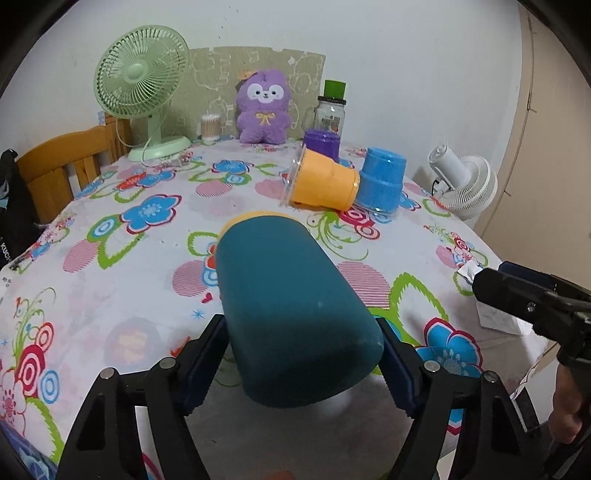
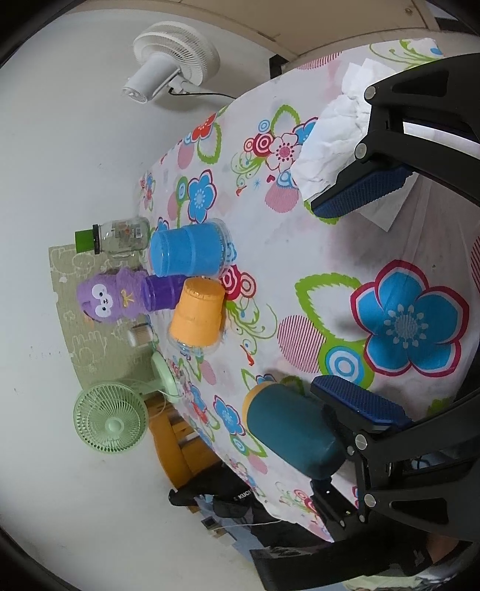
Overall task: Flip cup upside down
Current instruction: 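Lower the teal cup with the right gripper, rim down onto the table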
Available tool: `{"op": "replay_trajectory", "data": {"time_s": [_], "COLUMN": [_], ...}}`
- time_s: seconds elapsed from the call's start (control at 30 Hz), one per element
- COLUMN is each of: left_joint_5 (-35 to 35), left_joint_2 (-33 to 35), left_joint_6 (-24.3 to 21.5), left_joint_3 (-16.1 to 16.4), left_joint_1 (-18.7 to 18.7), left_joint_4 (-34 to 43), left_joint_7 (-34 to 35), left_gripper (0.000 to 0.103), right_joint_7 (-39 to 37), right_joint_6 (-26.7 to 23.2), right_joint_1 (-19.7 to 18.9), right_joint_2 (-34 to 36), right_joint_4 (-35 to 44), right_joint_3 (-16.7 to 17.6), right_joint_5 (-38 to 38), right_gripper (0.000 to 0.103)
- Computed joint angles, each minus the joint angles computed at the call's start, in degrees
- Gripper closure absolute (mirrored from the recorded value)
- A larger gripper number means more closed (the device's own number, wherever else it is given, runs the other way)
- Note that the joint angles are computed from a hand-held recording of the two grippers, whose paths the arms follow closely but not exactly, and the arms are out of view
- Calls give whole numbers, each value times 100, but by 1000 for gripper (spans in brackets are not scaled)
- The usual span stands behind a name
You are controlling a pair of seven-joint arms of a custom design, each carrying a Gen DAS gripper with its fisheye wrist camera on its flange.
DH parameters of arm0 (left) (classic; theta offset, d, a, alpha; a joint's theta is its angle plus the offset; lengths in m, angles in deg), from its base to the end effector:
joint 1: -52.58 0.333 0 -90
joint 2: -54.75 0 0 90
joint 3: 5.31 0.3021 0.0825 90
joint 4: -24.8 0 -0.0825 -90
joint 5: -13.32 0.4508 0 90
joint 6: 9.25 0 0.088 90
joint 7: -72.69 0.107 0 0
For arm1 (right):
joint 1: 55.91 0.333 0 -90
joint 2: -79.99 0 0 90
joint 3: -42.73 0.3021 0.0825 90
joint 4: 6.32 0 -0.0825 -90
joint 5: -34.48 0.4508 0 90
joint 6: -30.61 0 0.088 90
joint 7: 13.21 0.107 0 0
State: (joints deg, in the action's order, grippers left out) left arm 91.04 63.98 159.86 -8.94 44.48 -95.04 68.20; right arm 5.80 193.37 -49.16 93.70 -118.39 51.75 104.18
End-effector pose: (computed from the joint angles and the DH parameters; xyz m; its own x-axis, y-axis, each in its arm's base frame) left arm 0.6090 -0.1920 0.3330 0.1288 -0.9853 0.1120 -0.6394 -0.1688 -0.7501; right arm 0.6688 0.1341 0.3501 0.4789 -0.8565 -0.1924 -0.6316 -0.1839 -0.7532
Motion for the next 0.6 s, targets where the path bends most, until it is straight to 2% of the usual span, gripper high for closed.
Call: {"op": "replay_trajectory", "data": {"time_s": [0.6], "left_joint_5": [1160], "left_joint_2": [-446], "left_joint_6": [-411], "left_joint_3": [-217], "left_joint_1": [228], "left_joint_4": [-157], "left_joint_7": [-1066], "left_gripper": [31], "right_joint_7": [-178], "right_joint_6": [29], "right_joint_1": [97], "right_joint_2": [-118], "right_joint_4": [-111], "right_joint_3": [-6], "right_joint_5": [84], "right_gripper": [14]}}
